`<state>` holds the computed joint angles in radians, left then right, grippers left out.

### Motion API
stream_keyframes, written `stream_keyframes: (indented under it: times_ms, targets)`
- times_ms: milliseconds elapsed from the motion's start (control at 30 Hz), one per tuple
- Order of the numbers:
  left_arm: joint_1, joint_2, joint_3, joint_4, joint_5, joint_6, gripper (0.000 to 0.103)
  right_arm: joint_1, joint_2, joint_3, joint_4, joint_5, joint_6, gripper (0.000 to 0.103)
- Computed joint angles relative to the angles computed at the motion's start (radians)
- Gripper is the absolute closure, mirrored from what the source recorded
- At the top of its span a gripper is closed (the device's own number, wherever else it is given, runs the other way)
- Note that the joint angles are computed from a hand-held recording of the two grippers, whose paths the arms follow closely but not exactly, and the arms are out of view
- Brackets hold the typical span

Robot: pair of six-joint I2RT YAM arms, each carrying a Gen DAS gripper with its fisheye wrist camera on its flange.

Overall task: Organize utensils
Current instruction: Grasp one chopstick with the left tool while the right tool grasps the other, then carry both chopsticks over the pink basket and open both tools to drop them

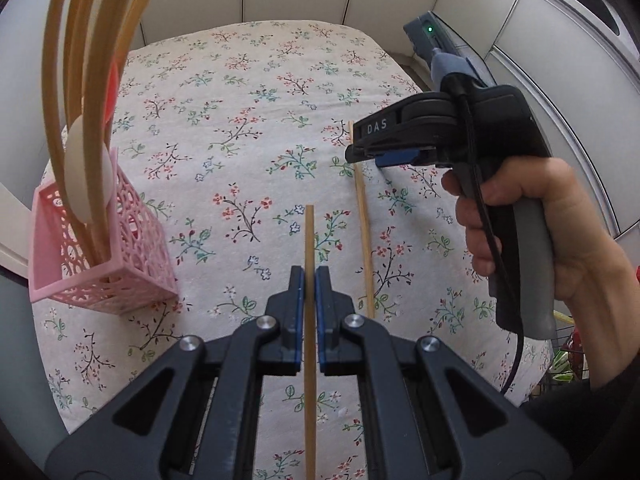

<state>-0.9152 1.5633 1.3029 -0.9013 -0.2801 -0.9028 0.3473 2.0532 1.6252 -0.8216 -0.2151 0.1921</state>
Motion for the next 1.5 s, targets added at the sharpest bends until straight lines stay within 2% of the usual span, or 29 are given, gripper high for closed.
stream_keyframes:
  times_ms: [67, 133, 167, 200, 300, 433, 833, 1100, 1500]
  targets:
    - [0.002, -0.009, -0.011, 0.003, -0.001, -0.002, 0.097, 0.013, 0.009, 0.012, 0.005, 0.035, -0.017, 0.069]
    - [0.002, -0.016, -0.018, 0.003, -0.004, -0.007, 0.097, 0.030, 0.004, 0.001, 0.017, 0.088, -0.046, 0.081]
    - [-0.005, -0.016, -0.017, -0.002, -0.008, -0.017, 0.097, 0.034, 0.000, -0.006, 0.022, 0.094, -0.062, 0.084]
    - [-0.009, -0.023, -0.020, -0.008, -0.011, -0.022, 0.097, 0.032, -0.004, -0.013, 0.021, 0.091, -0.071, 0.091]
    - [-0.014, -0.021, -0.018, -0.017, -0.024, -0.025, 0.097, 0.016, -0.035, -0.058, 0.034, 0.079, -0.053, 0.095]
    - [-0.044, -0.013, 0.001, -0.040, -0.058, -0.044, 0.097, -0.006, -0.136, -0.159, 0.073, 0.097, -0.061, 0.096]
    - [-0.151, -0.055, 0.072, -0.120, -0.233, -0.087, 0.097, -0.124, -0.546, -0.419, 0.171, -0.062, -0.100, 0.096]
    - [-0.242, -0.051, 0.178, -0.176, -0.405, -0.092, 0.097, -0.172, -0.794, -0.485, 0.217, -0.126, -0.115, 0.096]
    - [-0.353, -0.116, 0.265, -0.218, -0.702, -0.089, 0.097, -0.122, -1.031, -0.490, 0.308, -0.082, -0.094, 0.096]
